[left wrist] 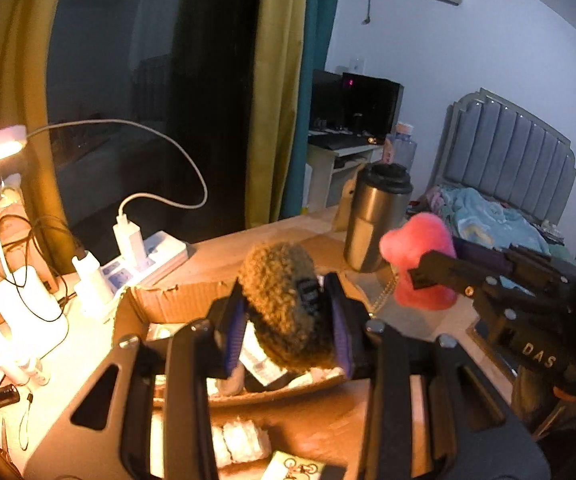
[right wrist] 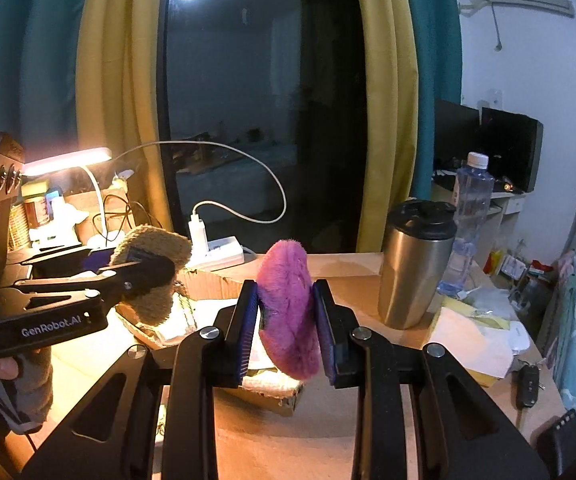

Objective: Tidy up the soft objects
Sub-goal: 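Carry the brown pad in the left gripper and plush in the right gripper into the box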

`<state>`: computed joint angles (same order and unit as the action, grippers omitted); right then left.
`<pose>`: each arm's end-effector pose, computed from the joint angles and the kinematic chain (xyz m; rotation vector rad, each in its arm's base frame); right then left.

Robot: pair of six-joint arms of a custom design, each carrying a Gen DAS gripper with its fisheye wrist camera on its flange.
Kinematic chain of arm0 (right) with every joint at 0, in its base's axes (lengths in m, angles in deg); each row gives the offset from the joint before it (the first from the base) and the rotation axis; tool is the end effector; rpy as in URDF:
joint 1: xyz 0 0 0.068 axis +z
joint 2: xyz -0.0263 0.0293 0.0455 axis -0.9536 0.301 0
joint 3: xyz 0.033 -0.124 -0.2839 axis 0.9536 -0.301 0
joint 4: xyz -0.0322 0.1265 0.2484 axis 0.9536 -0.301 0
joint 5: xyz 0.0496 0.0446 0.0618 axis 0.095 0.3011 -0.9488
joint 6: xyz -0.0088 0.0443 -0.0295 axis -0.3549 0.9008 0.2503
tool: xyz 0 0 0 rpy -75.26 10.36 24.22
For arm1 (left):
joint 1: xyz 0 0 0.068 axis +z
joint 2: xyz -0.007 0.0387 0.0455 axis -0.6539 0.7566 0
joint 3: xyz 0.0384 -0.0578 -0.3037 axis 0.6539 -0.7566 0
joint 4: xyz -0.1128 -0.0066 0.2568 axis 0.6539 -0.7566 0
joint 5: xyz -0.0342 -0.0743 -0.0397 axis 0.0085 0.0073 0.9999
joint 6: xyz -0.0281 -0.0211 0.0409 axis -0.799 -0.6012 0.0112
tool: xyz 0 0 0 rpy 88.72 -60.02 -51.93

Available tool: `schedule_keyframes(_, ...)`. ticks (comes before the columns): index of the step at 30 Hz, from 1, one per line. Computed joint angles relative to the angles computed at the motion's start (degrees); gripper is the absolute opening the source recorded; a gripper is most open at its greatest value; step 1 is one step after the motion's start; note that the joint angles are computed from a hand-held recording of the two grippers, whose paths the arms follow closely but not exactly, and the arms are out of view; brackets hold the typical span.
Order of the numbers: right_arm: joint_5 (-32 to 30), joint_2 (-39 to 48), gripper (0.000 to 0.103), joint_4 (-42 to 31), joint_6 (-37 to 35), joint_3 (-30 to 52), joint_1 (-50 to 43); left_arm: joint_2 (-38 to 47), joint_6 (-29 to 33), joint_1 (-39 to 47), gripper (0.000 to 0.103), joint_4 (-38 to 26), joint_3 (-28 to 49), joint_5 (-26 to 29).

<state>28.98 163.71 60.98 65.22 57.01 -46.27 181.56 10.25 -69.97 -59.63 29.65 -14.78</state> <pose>0.3094 0.1583 0.1886 -0.6051 1.9760 0.4088 0.2922 -0.1499 0.1752 -0.0183 2.1040 -0.1657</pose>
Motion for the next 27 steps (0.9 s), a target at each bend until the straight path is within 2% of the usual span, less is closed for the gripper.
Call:
schedule_keyframes(15, -3.6, 11.7, 0.030, -0.4, 0.4, 7.5, 0.2, 13.6, 0.6, 4.5, 0.037, 2.5, 5.8, 4.3)
schedule_keyframes(27, -6.4, 20.8, 0.030, -1.5, 1.6, 12.9, 0.0, 22.5, -0.1, 6.3, 0.037, 0.9, 11.0, 7.7)
